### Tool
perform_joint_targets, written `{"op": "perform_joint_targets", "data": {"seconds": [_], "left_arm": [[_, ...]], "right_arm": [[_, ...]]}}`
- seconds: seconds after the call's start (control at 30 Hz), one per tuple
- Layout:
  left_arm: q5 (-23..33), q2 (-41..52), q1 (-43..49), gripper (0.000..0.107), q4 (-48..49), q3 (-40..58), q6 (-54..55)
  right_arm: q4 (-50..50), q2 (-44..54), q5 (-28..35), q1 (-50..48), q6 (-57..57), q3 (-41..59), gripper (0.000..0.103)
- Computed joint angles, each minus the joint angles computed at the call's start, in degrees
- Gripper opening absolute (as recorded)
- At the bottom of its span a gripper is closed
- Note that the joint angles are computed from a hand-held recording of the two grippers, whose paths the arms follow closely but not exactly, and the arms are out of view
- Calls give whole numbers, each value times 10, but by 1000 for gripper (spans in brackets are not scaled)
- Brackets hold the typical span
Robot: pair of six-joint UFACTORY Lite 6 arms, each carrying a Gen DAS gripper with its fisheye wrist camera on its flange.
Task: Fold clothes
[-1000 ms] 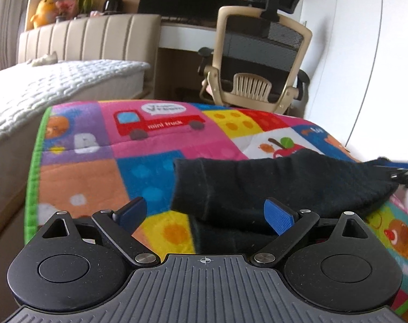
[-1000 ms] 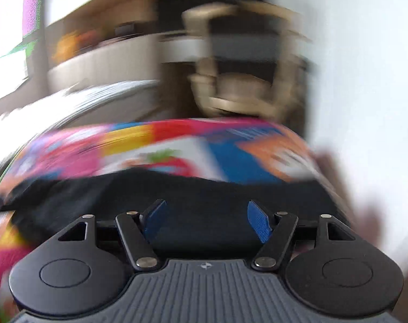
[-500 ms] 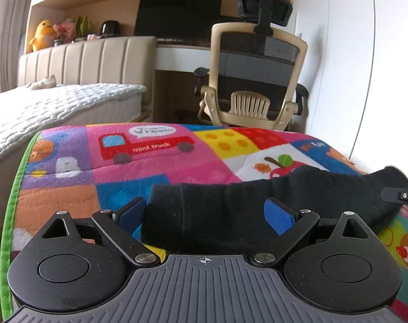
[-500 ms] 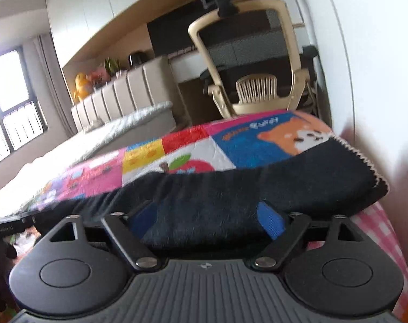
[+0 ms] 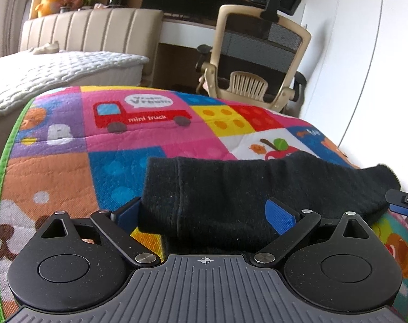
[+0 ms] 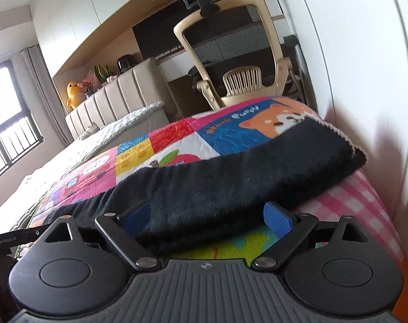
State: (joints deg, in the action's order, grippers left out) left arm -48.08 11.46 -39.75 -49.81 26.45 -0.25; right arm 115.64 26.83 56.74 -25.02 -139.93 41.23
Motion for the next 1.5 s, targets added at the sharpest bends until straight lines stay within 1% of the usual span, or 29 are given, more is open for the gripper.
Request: {"op": "perform_joint_targets", "data": {"seconds": [0.17, 0.27, 0.33, 0.37, 0.4, 0.43, 0.47, 0.53, 0.63, 0.73, 0.8, 0.83, 0.87, 0.9, 0.97, 1.0, 1.03, 1.07, 1.17, 1.27, 1.37, 1.4, 1.47, 1.5], "left_arm": [[-5, -26, -58, 99, -76, -22, 27], [-7, -36, -78, 99, -101, -27, 35], [-12, -38, -87, 100, -105, -29, 37], [-14, -40, -87, 100, -102, -31, 34], [-16, -42, -84, 100, -95, -32, 30], [-19, -43, -82, 101, -88, -35, 20], [-23, -42, -80, 101, -78, -39, 7], [-27, -43, -71, 101, -54, -44, -19], [-49, -48, -79, 101, -50, -57, -30], [-74, -56, -115, 101, -104, -62, 26], [-94, -63, -144, 101, -152, -65, 78], [-106, -69, -158, 101, -178, -67, 109], [-121, -76, -173, 101, -204, -71, 137], [-136, -81, -190, 101, -230, -76, 161], [-166, -96, -220, 101, -274, -90, 203], [-172, -105, -231, 101, -287, -98, 216], [-178, -114, -242, 101, -300, -107, 229], [-178, -123, -247, 101, -307, -112, 239], [-163, -138, -244, 101, -305, -118, 261], [-158, -103, -241, 101, -297, -87, 313], [-148, -75, -244, 101, -290, -70, 329], [-143, -71, -243, 101, -286, -70, 322], [-139, -73, -243, 101, -285, -77, 296], [-139, -74, -244, 101, -287, -82, 288]], "right_arm": [[-56, -10, -16, -21, 21, 0, 93], [-49, -33, -72, 7, 22, 5, 94], [-27, -73, -101, 44, -35, -13, 94], [-9, -99, -105, 68, -85, -30, 93], [7, -126, -109, 94, -137, -49, 84], [22, -151, -115, 123, -184, -64, 69], [29, -165, -125, 157, -222, -70, 63], [18, -170, -138, 215, -257, -68, 63], [32, -136, -157, 287, -305, -46, 63], [80, -89, -183, 348, -370, -18, 61], [103, -60, -180, 358, -388, -4, 60], [93, -65, -181, 355, -370, -3, 52], [82, -69, -183, 352, -350, -1, 41], [71, -74, -185, 349, -330, 0, 21], [50, -82, -187, 342, -290, 4, 14], [44, -87, -187, 339, -276, 4, 5], [56, -96, -179, 334, -282, -6, 5], [45, -101, -174, 325, -264, -4, 5], [28, -112, -170, 312, -231, -1, 5], [22, -114, -171, 315, -220, 3, 6], [30, -117, -163, 341, -265, -16, 10], [42, -117, -161, 352, -288, -23, 14], [105, -106, -157, 387, -365, -32, 15], [120, -95, -161, 404, -378, -25, 15]]}}
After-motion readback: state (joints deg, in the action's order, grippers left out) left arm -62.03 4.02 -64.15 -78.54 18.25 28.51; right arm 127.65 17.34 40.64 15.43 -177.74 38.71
